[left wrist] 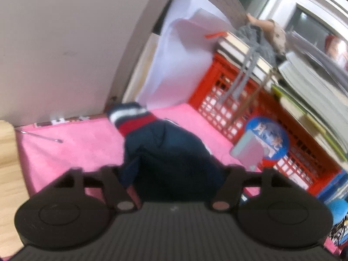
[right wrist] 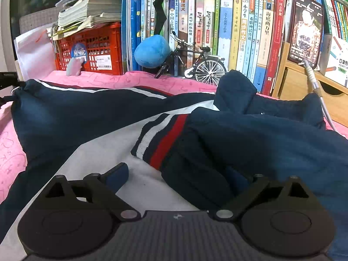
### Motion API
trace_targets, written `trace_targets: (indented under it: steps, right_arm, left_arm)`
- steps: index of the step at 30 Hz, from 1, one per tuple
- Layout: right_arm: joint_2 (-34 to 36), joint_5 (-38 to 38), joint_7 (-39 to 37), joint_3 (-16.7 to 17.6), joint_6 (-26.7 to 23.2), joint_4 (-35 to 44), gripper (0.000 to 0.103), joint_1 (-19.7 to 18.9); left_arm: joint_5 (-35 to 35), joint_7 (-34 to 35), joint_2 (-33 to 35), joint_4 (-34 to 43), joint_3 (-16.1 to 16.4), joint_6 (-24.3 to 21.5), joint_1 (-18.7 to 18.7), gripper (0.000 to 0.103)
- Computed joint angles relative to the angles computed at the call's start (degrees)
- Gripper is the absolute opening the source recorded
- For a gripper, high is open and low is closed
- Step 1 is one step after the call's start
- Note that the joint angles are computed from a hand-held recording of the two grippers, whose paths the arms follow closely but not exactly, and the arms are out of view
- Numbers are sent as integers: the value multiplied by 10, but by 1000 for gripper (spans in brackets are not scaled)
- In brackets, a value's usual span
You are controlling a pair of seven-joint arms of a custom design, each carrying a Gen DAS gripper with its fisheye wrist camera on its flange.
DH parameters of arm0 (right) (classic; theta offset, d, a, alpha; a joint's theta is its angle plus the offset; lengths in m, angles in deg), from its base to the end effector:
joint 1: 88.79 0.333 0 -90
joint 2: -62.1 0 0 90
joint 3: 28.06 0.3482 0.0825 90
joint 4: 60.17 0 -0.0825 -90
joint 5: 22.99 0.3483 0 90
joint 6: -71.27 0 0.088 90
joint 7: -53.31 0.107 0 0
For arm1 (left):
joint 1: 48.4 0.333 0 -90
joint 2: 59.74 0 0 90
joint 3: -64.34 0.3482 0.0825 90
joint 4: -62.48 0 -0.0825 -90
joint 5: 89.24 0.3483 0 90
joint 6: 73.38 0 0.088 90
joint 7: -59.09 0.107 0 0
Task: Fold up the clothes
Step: 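Grasp the striped cuff with the left gripper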
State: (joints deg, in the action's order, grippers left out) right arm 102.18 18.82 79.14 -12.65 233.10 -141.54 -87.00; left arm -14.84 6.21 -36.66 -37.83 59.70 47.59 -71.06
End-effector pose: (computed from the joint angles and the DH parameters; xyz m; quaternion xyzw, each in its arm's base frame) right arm 0.7454 0.1336 0.4062 -0.8144 0.3934 -0.1864 0.3838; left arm 0.6015 -0.2524 0.4152 -0.8561 0.1331 -0.3116 0.3902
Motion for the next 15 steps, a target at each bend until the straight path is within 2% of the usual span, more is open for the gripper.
trace_targets:
  steps: [2, 5, 10, 12, 13, 14, 15]
  right_arm:
    - [0, 0, 1, 0, -1, 0, 97, 0]
    - [0, -1, 2, -1, -1, 1, 98, 1]
    - [1, -3, 5, -1, -3, 2, 98, 1]
    - [1, -4, 6, -2, -6, 3, 99, 2]
    - [1, -5, 7, -2, -7, 4, 99, 2]
    - [1, -5, 7, -3, -7, 4, 100, 2]
    - [1, -5, 7, -3, -8, 4, 100, 2]
  left_arm:
    - [-7, 25, 10, 14, 0, 1, 2, 82]
    - [-14, 33, 24, 33, 5, -9, -3, 88]
    - [-18, 13, 30, 42, 11, -27, -14, 88]
    - [-24, 14, 30, 42, 11, -27, -14, 84]
    - [-28, 17, 31, 44, 10, -30, -14, 71]
    - [-37, 24, 33, 49, 9, -36, -14, 44]
    - [-44, 28, 34, 51, 9, -38, -13, 35]
